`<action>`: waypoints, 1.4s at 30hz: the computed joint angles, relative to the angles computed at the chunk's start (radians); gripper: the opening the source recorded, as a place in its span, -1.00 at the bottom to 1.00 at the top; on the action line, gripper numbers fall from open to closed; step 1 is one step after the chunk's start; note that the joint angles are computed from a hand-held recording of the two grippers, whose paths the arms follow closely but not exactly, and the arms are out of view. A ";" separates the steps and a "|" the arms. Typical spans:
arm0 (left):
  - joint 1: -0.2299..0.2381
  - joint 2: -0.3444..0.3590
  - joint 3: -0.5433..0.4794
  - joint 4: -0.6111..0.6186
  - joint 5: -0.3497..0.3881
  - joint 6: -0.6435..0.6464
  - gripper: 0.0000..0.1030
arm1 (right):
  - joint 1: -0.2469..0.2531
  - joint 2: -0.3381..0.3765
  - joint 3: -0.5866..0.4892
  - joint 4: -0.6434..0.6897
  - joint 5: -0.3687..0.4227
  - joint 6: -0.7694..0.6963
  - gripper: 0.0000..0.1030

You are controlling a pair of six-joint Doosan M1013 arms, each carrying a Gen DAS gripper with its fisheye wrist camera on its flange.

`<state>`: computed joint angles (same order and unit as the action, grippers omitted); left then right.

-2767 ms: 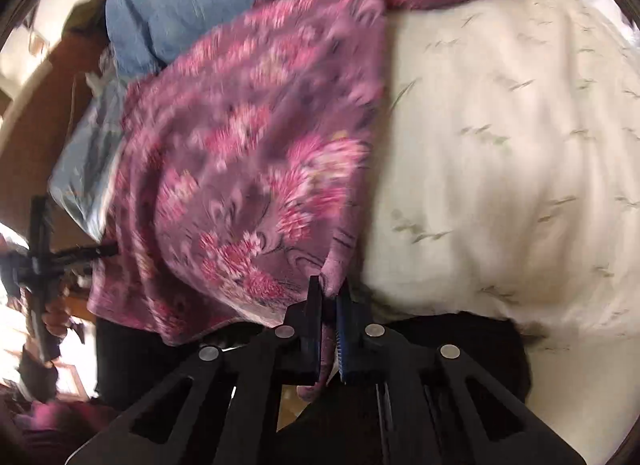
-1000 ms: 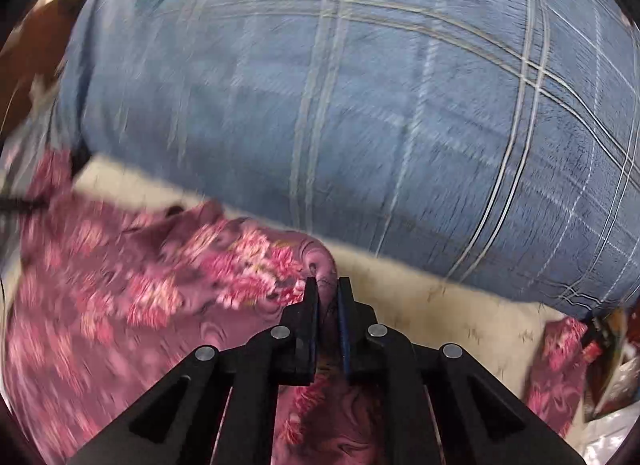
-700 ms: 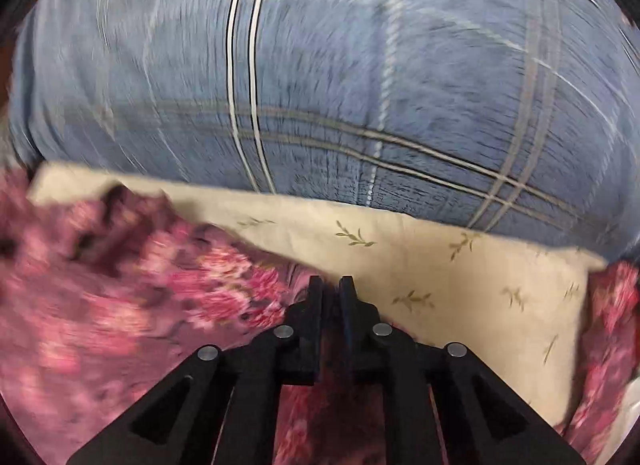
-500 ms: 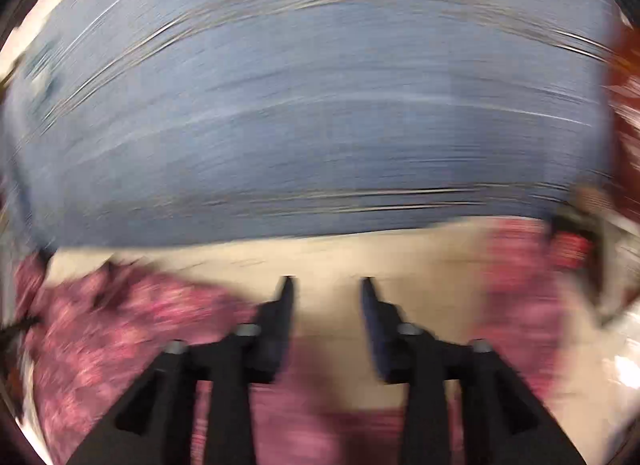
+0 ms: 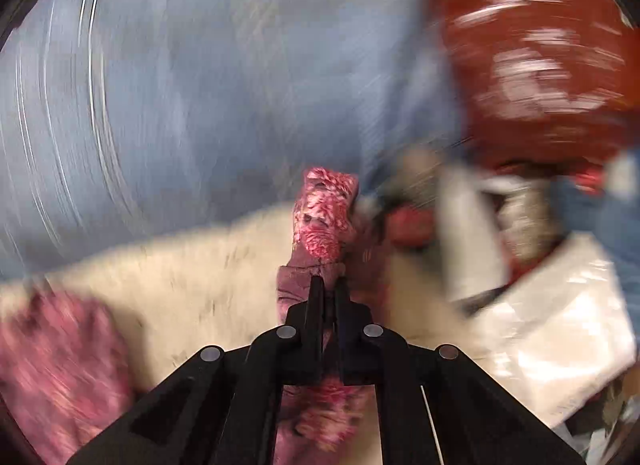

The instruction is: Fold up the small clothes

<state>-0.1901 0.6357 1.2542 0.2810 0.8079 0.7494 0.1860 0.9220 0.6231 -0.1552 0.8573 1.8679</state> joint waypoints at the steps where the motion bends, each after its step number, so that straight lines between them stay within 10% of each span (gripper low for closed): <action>1: -0.005 -0.004 0.009 0.005 0.002 -0.015 0.55 | -0.020 -0.049 0.078 0.022 -0.073 0.047 -0.92; 12: -0.029 0.022 -0.001 0.115 0.040 -0.109 0.75 | -0.158 -0.277 0.518 0.206 -0.239 0.227 -0.74; 15: -0.026 0.023 -0.005 0.098 0.047 -0.101 0.77 | -0.193 -0.327 0.607 0.407 -0.378 0.143 0.00; 19: -0.025 0.024 -0.008 0.097 0.055 -0.107 0.79 | -0.202 -0.315 0.602 0.567 -0.437 -0.003 0.17; 25: -0.023 0.033 -0.020 0.089 0.065 -0.098 0.90 | -0.150 -0.200 0.415 0.241 -0.329 0.148 0.19; 28: -0.023 0.039 -0.029 0.089 0.073 -0.098 0.97 | -0.142 -0.167 0.374 0.234 -0.342 0.149 0.10; 30: -0.027 0.043 -0.035 0.093 0.078 -0.104 1.00 | -0.135 -0.146 0.333 0.186 -0.306 0.134 -0.86; 37: -0.029 0.049 -0.045 0.087 0.082 -0.099 1.00 | -0.144 -0.230 0.403 0.200 -0.475 0.083 -0.88; 42: -0.031 0.053 -0.047 0.095 0.078 -0.106 1.00 | -0.138 -0.187 0.299 0.019 -0.288 0.197 -0.88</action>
<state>-0.2215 0.6883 1.2067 0.3759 0.8857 0.6432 0.0481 0.7345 0.9219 -0.1364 0.5692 2.0652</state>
